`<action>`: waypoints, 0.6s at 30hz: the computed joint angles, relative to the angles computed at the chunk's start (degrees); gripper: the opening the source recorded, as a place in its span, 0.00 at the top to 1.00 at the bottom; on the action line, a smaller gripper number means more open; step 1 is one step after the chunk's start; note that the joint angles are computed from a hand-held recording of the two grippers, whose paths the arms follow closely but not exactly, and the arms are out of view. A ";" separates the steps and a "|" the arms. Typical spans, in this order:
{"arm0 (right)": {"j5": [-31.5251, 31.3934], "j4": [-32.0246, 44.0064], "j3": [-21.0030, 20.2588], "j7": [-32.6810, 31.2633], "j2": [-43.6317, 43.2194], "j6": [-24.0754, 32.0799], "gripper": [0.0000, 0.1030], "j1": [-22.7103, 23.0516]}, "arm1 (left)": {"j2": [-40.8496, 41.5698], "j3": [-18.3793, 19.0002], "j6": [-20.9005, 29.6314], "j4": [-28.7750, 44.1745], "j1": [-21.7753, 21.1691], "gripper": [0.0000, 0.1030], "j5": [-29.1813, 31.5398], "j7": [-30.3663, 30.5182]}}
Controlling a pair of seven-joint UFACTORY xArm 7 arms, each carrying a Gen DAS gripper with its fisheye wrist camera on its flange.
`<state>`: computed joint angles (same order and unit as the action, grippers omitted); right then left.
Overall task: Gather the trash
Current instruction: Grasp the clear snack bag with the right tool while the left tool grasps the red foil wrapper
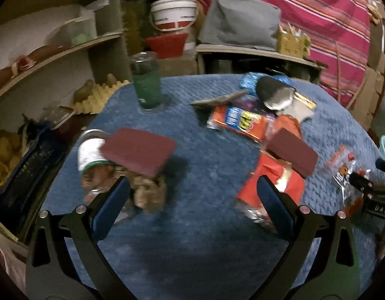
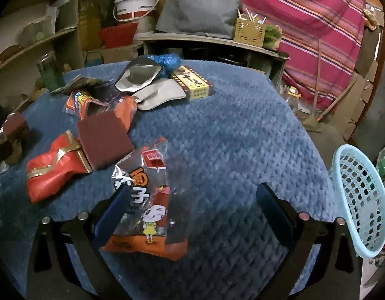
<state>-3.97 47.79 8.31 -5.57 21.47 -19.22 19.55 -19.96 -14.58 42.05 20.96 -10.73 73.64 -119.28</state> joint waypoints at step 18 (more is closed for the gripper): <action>-18.57 1.73 19.85 10.74 2.62 4.51 0.94 -25.56 | 12.16 5.21 -8.95 6.60 -0.80 0.05 10.66 -3.59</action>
<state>-22.54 49.52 28.16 5.18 24.09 -14.71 -6.01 -7.80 -9.37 33.10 27.56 -11.53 84.30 -122.88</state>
